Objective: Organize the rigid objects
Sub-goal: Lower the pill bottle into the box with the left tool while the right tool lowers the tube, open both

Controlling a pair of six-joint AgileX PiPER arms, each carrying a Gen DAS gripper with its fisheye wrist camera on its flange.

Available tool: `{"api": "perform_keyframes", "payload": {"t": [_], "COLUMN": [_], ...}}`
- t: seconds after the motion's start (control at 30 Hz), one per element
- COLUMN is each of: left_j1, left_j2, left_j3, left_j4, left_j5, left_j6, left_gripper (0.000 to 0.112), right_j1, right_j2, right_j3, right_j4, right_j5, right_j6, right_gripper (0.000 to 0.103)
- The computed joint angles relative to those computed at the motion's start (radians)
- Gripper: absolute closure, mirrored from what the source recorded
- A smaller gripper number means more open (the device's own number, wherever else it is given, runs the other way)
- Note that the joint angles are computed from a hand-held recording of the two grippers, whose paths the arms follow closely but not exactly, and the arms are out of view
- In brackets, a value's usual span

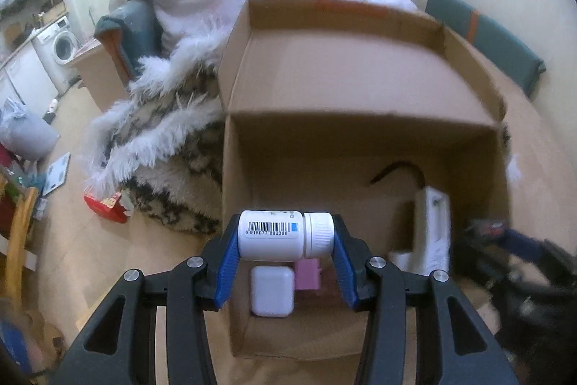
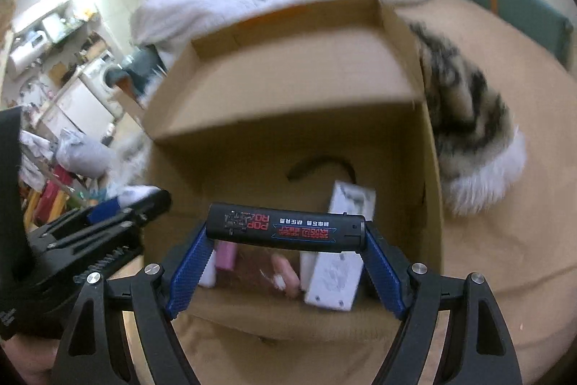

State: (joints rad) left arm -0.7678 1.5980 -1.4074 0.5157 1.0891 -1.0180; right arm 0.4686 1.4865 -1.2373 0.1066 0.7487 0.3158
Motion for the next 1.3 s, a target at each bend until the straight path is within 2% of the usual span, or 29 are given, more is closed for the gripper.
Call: {"api": "perform_keyframes", "payload": {"t": [0.1,0.27,0.67,1.17,1.23,1.3], "left_j1": [0.04,0.061,0.04,0.023,0.021,0.017], "left_j2": [-0.006,0.02,0.093,0.132,0.134,0.129], "left_j3": [0.026,0.024,-0.019,-0.007,-0.01,-0.017], "left_j4": [-0.074,-0.133,-0.157,-0.15,-0.143,-0.134], "left_j5": [-0.054,-0.064,-0.024,-0.037,-0.036,-0.032], "left_j6": [0.03,0.05,0.076,0.08,0.082,0.081], "left_gripper": [0.069,0.069,0.069,0.069,0.068,0.059], "right_j1": [-0.008,-0.021,-0.064,-0.052,-0.048,-0.041], "right_j2": [0.027,0.072,0.114,0.14,0.132,0.121], "right_j3": [-0.007,-0.008,-0.016,-0.027,-0.025,-0.019], "right_j4": [0.005,0.043,0.043,0.039,0.029,0.0], "right_j5": [0.003,0.014,0.055,0.049,0.04,0.029], "right_j6": [-0.003,-0.015,0.005,0.001,0.008,0.03], "right_gripper": [0.017,0.017,0.017,0.017,0.017,0.016]}}
